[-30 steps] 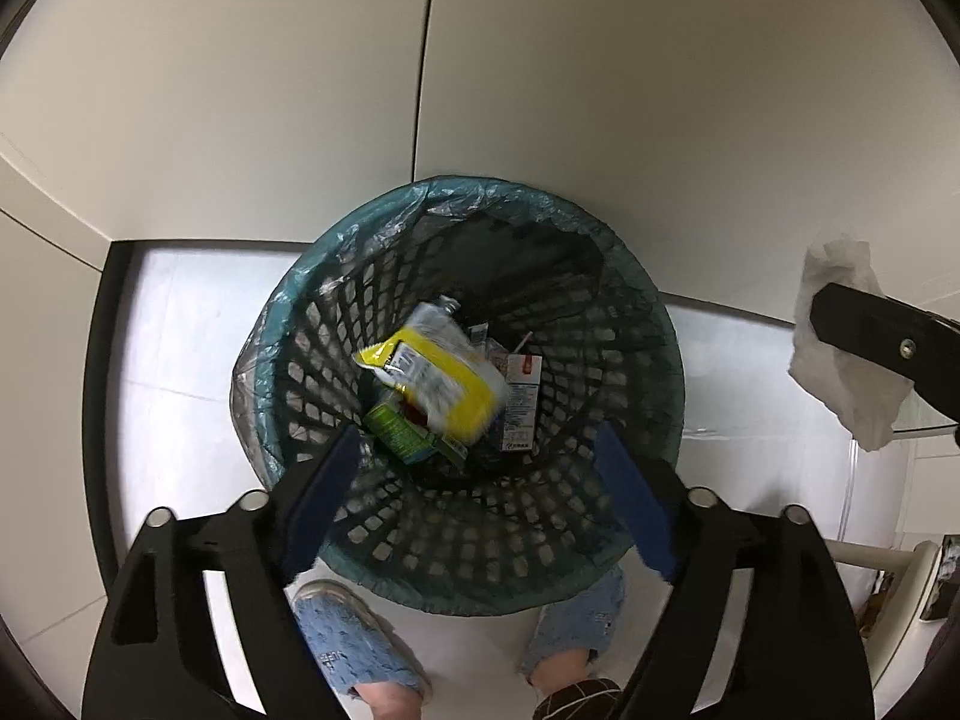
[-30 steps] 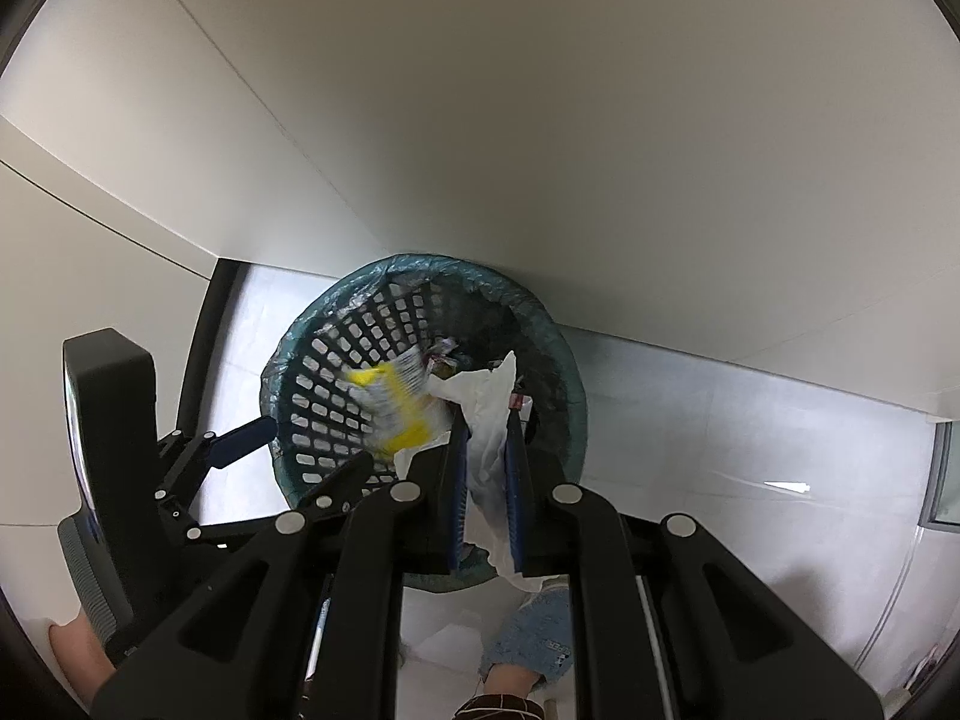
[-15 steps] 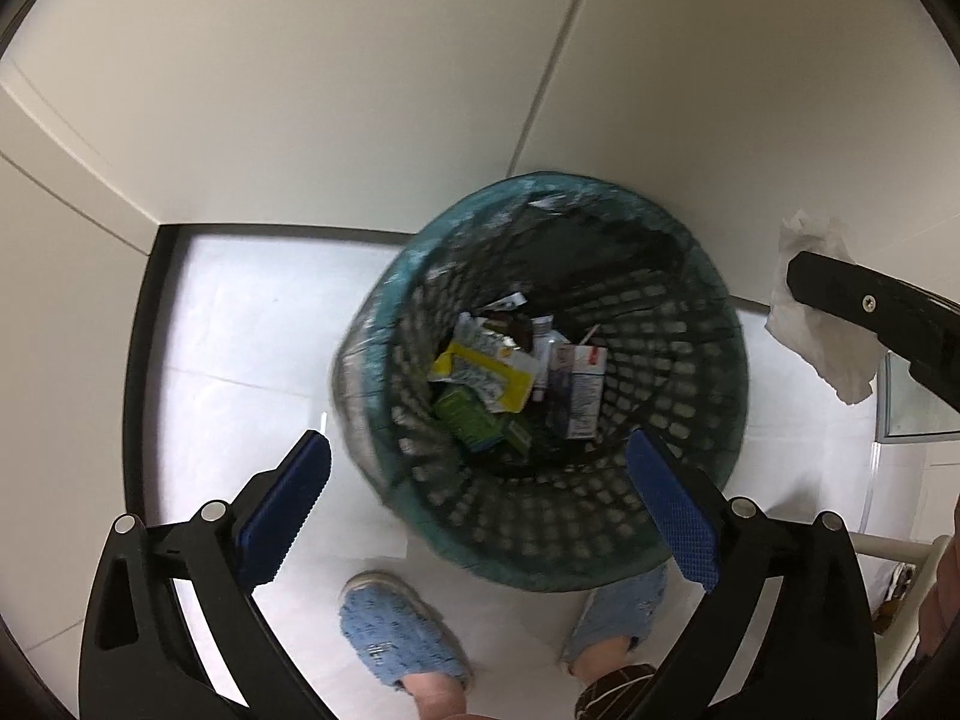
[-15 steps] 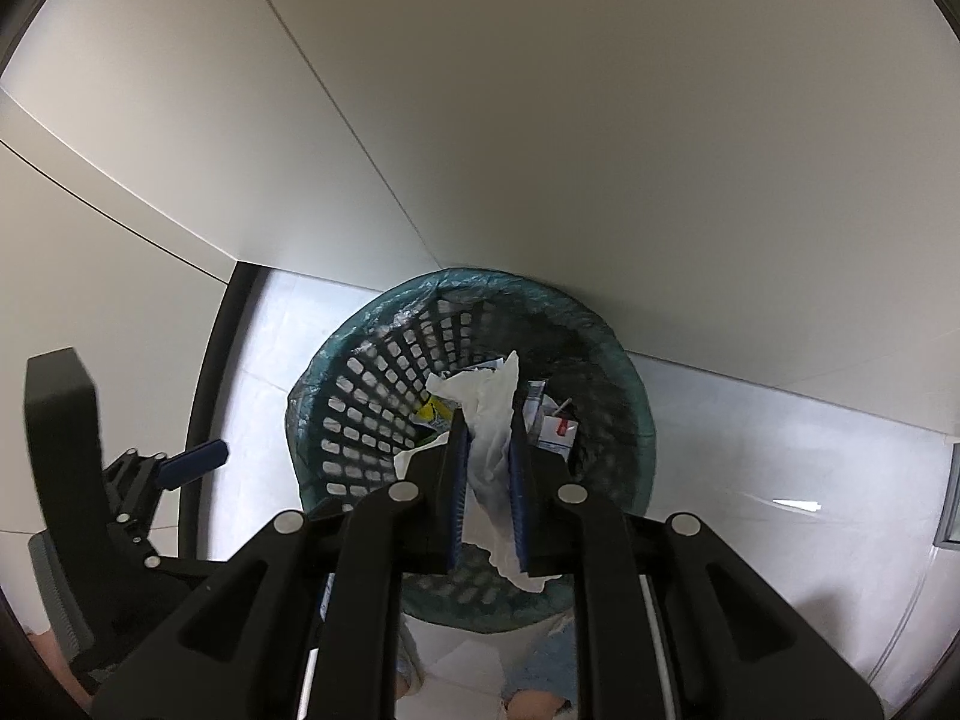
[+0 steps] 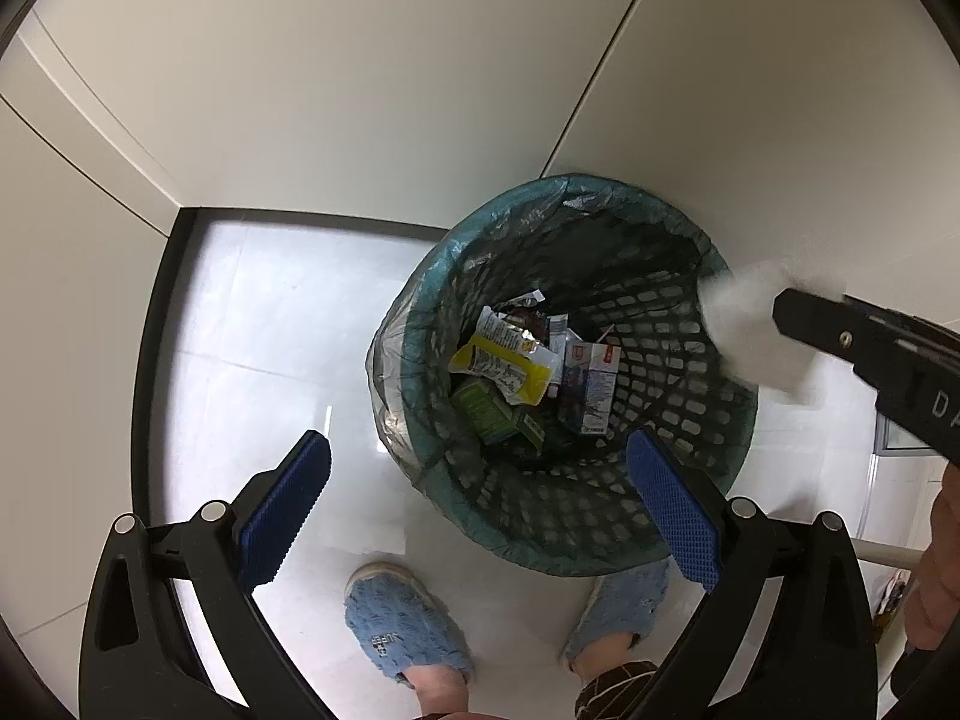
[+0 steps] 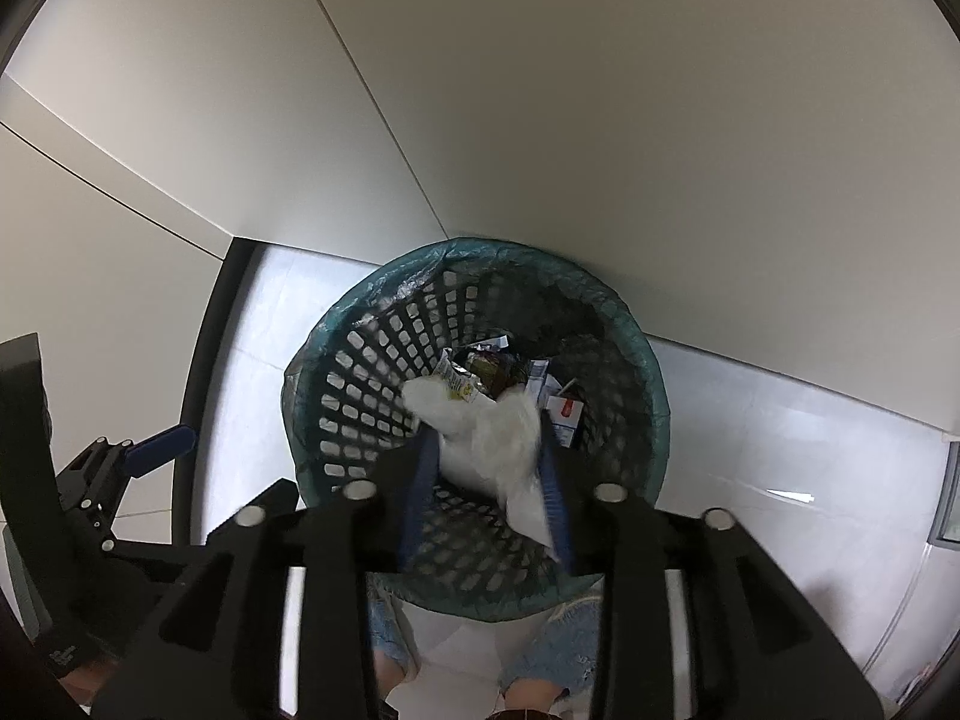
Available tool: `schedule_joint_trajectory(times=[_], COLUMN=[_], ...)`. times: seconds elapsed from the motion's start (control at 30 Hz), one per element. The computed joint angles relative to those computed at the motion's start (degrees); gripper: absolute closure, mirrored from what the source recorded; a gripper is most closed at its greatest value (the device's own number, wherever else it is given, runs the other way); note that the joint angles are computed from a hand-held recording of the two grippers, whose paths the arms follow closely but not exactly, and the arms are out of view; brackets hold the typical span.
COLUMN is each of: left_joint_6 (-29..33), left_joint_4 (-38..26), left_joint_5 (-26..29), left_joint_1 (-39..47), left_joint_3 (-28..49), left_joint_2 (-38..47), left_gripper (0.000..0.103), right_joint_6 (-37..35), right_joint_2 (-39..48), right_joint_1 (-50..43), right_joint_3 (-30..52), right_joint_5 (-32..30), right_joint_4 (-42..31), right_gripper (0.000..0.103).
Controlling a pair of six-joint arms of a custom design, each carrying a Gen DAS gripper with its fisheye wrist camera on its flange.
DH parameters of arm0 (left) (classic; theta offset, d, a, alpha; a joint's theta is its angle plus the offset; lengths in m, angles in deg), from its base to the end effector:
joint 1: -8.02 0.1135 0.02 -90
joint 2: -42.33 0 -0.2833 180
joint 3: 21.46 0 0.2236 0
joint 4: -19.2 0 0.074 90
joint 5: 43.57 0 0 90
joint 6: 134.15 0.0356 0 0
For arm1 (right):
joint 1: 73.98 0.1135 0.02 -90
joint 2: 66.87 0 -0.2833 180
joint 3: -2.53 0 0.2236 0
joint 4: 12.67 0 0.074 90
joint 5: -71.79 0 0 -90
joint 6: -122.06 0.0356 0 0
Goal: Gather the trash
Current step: 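Open the left tool to drop the packet while the right tool drops the tissue, then raise both tools from the wastebasket back up over the counter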
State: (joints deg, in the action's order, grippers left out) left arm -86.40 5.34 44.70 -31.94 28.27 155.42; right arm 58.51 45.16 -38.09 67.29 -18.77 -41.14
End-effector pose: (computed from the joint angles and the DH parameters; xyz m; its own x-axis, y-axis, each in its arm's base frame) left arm 0.1966 -0.1633 0.0674 -0.9815 -0.0544 -0.1835 -0.0312 0.9914 -0.1269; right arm 0.2469 0.1791 0.1056 -0.9650 -0.1485 -0.2163 -0.1769 0.9771 0.1182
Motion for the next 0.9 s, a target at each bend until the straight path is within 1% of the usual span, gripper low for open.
schedule_joint_trajectory(times=[0.03,0.07,0.13,0.2,0.27,0.33,0.47,0.57,0.67,0.8,0.9], left_joint_6=[0.0,-0.1,-0.5,-0.6,-0.7,-1.1,-2.5,-3.6,-4.2,-4.1,-4.0], left_joint_4=[-0.5,-1.1,-3.0,-5.5,-8.6,-12.0,-20.7,-29.0,-38.2,-51.7,-63.6], left_joint_5=[-0.3,-0.6,-1.1,-1.5,-1.8,-2.0,-2.6,-3.2,-3.6,-4.8,-7.0], left_joint_1=[0.0,-0.1,-0.4,-0.5,-0.5,-0.2,-1.0,-2.1,-2.9,-4.1,-5.4], left_joint_3=[0.0,0.1,0.9,1.5,2.1,3.0,6.1,9.9,15.8,26.7,38.6], left_joint_2=[-0.6,-1.2,-2.1,-4.2,-7.0,-9.6,-15.7,-20.7,-24.8,-29.0,-28.5], left_gripper=[0.006,0.006,0.006,0.006,0.006,0.006,0.006,0.006,0.006,0.006,0.006], right_joint_6=[0.1,0.3,0.5,1.1,1.9,2.6,3.6,4.3,5.3,6.0,6.7], right_joint_2=[-0.4,-0.8,-1.9,-3.8,-6.1,-8.0,-12.7,-16.7,-20.1,-23.7,-24.5], right_joint_1=[-0.1,-0.1,-0.1,-0.1,-0.1,-0.2,-0.1,0.3,0.3,0.7,2.1], right_joint_3=[-0.2,-0.5,-0.9,-1.0,-1.0,-0.2,3.7,7.6,12.8,22.5,32.4], right_joint_5=[-0.2,-0.4,0.0,0.3,0.9,1.3,1.9,3.0,3.3,4.8,7.1], right_joint_4=[-0.1,-0.3,-1.0,-2.8,-4.8,-7.4,-15.8,-22.7,-30.2,-41.0,-50.2], right_gripper=[0.056,0.051,0.046,0.033,0.027,0.021,0.010,0.008,0.008,0.008,0.008])
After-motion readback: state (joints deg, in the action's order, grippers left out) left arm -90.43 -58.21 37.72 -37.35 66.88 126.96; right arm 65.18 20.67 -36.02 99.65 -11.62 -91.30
